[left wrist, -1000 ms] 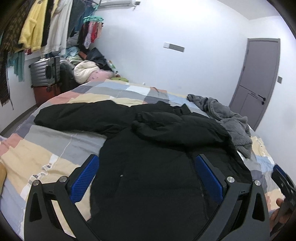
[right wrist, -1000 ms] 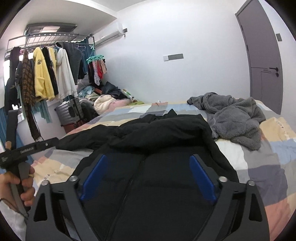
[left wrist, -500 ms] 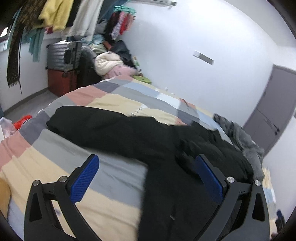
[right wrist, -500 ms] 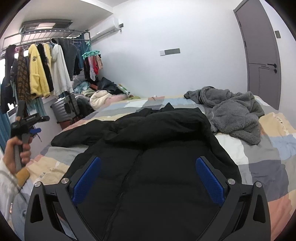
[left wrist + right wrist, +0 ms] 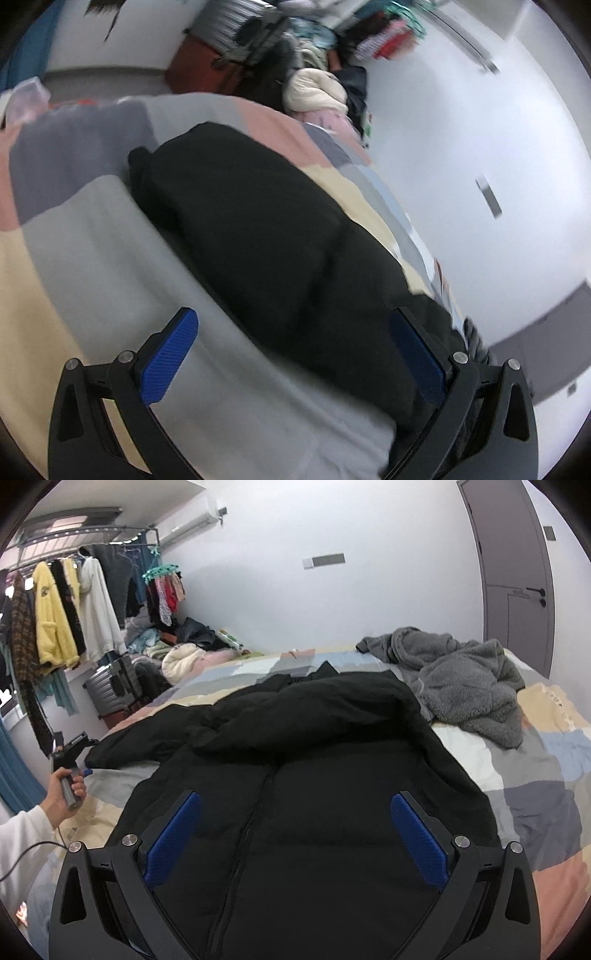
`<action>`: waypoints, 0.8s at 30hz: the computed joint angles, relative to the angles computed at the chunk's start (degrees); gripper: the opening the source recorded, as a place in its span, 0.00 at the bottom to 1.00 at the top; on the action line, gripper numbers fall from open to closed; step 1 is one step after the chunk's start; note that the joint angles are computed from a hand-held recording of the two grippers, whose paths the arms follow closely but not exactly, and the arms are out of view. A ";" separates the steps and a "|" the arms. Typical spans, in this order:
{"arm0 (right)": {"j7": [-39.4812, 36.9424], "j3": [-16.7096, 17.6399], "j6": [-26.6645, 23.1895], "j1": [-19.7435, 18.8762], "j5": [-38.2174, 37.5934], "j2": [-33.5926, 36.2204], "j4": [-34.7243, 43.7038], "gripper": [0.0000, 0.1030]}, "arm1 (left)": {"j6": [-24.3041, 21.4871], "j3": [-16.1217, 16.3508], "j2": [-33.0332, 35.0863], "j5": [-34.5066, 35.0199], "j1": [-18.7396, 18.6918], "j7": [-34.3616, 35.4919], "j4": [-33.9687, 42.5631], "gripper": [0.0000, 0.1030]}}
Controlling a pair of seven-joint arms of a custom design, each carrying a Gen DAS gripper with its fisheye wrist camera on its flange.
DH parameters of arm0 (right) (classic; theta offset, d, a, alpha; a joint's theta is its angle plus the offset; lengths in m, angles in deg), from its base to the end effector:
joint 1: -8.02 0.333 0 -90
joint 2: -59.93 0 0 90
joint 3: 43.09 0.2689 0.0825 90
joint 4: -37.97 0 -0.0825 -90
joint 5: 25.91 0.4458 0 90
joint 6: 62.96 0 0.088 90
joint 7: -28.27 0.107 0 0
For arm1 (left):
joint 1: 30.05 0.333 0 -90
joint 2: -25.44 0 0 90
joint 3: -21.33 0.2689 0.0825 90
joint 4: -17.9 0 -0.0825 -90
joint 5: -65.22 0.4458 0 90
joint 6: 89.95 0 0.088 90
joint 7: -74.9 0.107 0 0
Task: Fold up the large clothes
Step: 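Grasp the other sleeve cuff of the black jacket with the left gripper, then lift the sleeve with the left gripper and fold it over the jacket body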
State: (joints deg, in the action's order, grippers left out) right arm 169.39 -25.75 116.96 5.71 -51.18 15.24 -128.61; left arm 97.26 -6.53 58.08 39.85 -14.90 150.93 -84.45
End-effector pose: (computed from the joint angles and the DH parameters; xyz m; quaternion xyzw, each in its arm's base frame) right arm 0.4103 0.1291 0.4080 -0.5686 0.6671 -0.2971 0.3787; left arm 0.7192 -0.0795 0.2849 -0.8018 0.3786 -0.4554 0.0793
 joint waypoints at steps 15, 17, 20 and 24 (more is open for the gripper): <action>4.15 1.30 -4.48 -2.14 -3.75 10.64 8.21 1.00 | -3.88 15.06 10.44 0.86 -11.98 -2.76 16.16 0.93; 4.93 0.95 -5.00 -1.96 -4.68 10.87 8.47 1.00 | -4.54 14.62 11.15 1.06 -11.50 -2.56 17.46 0.84; 5.69 0.16 -5.97 -1.31 -5.89 10.96 8.72 1.00 | -5.94 17.07 10.33 0.63 -13.15 -4.21 17.64 0.63; 6.40 -0.82 -6.66 -0.51 -7.22 10.19 8.41 1.00 | -7.80 20.44 7.17 0.26 -15.52 -6.27 15.80 0.23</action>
State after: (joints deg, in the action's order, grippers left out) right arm 175.79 -26.57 110.30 5.20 -58.41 25.43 -120.20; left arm 89.46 13.91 65.25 40.11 -30.42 144.67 -68.64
